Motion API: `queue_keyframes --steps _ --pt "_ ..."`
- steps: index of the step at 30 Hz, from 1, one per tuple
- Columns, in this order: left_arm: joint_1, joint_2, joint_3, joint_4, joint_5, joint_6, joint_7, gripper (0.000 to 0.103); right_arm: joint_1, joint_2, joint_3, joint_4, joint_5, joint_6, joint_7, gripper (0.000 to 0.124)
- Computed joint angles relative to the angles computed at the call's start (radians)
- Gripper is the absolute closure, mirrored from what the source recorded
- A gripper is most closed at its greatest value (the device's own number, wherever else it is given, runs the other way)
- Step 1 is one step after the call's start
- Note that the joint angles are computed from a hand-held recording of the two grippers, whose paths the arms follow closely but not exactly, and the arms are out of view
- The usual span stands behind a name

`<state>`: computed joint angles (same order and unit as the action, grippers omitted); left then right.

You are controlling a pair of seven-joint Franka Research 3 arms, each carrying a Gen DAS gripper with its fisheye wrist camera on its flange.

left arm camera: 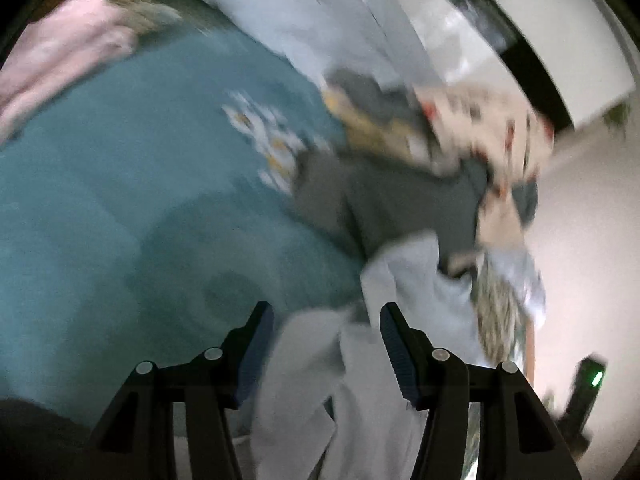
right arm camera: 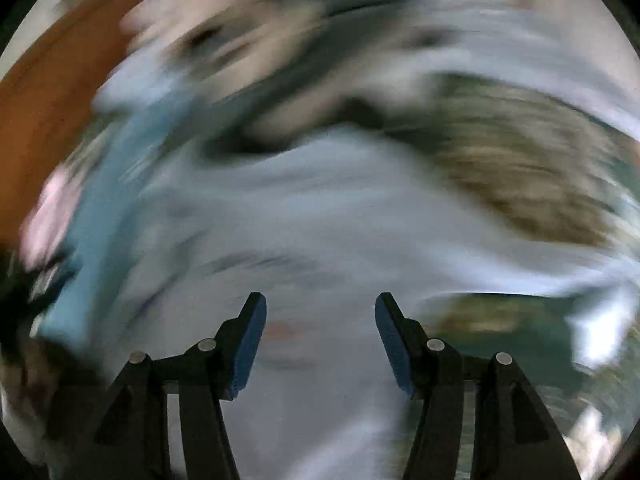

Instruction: Fold clothes

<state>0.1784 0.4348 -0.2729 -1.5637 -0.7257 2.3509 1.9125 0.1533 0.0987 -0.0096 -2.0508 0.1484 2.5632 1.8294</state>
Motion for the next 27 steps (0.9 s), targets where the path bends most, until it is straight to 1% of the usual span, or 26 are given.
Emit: queue_keyframes --steps 1,3,4,6,9,12,15,18,19,20,21,22,23,24,26,27 --pt "0.013 -0.019 -0.001 -0.014 -0.015 0.005 0.016 0.043 0.010 0.050 0.032 0.051 0.071 -0.008 -0.085 0.066" --pt "0.019 -0.060 0.015 -0.038 0.004 0.013 0.041 0.043 0.034 0.135 0.079 0.152 0.154 -0.050 -0.180 0.066" --pt "0.020 -0.068 0.023 -0.041 0.009 0.018 0.049 0.043 0.045 0.178 0.096 0.207 0.186 -0.084 -0.214 0.066" --pt "0.037 -0.100 0.031 -0.070 -0.026 0.033 0.067 0.043 0.067 0.252 0.117 0.305 0.225 -0.163 -0.252 0.066" --pt "0.051 -0.133 0.048 -0.103 -0.075 0.042 0.083 0.042 0.124 0.312 0.101 0.391 0.165 -0.255 -0.235 0.066" --pt "0.054 -0.146 0.068 -0.119 -0.100 0.041 0.081 0.042 0.141 0.341 0.104 0.425 0.173 -0.306 -0.243 0.066" --pt "0.056 -0.144 0.075 -0.121 -0.136 0.054 0.086 0.041 0.165 0.364 0.099 0.442 0.151 -0.335 -0.238 0.066" --pt "0.049 -0.133 0.079 -0.124 -0.142 0.068 0.066 0.041 0.195 0.382 0.088 0.449 0.105 -0.353 -0.225 0.066" --pt "0.046 -0.121 0.081 -0.116 -0.135 0.065 0.042 0.041 0.205 0.391 0.080 0.459 0.084 -0.358 -0.213 0.069" --pt "0.045 -0.112 0.083 -0.107 -0.125 0.056 0.020 0.041 0.214 0.400 0.074 0.469 0.062 -0.363 -0.201 0.083" --pt "0.047 -0.103 0.082 -0.100 -0.120 0.049 0.008 0.041 0.221 0.406 0.068 0.477 0.043 -0.365 -0.191 0.109" --pt "0.051 -0.097 0.078 -0.095 -0.123 0.047 0.006 0.041 0.224 0.409 0.063 0.480 0.029 -0.362 -0.186 0.121" --pt "0.056 -0.090 0.072 -0.092 -0.133 0.048 0.009 0.041 0.216 0.411 0.066 0.485 0.036 -0.360 -0.190 0.122" --pt "0.061 -0.084 0.067 -0.089 -0.145 0.049 0.012 0.041 0.194 0.414 0.080 0.492 0.075 -0.358 -0.207 0.122" --pt "0.071 -0.069 0.059 -0.077 -0.163 0.038 0.014 0.041 0.150 0.418 0.104 0.506 0.163 -0.346 -0.241 0.122" --pt "0.075 -0.059 0.057 -0.069 -0.168 0.030 0.011 0.041 0.122 0.418 0.117 0.512 0.227 -0.321 -0.258 0.122"
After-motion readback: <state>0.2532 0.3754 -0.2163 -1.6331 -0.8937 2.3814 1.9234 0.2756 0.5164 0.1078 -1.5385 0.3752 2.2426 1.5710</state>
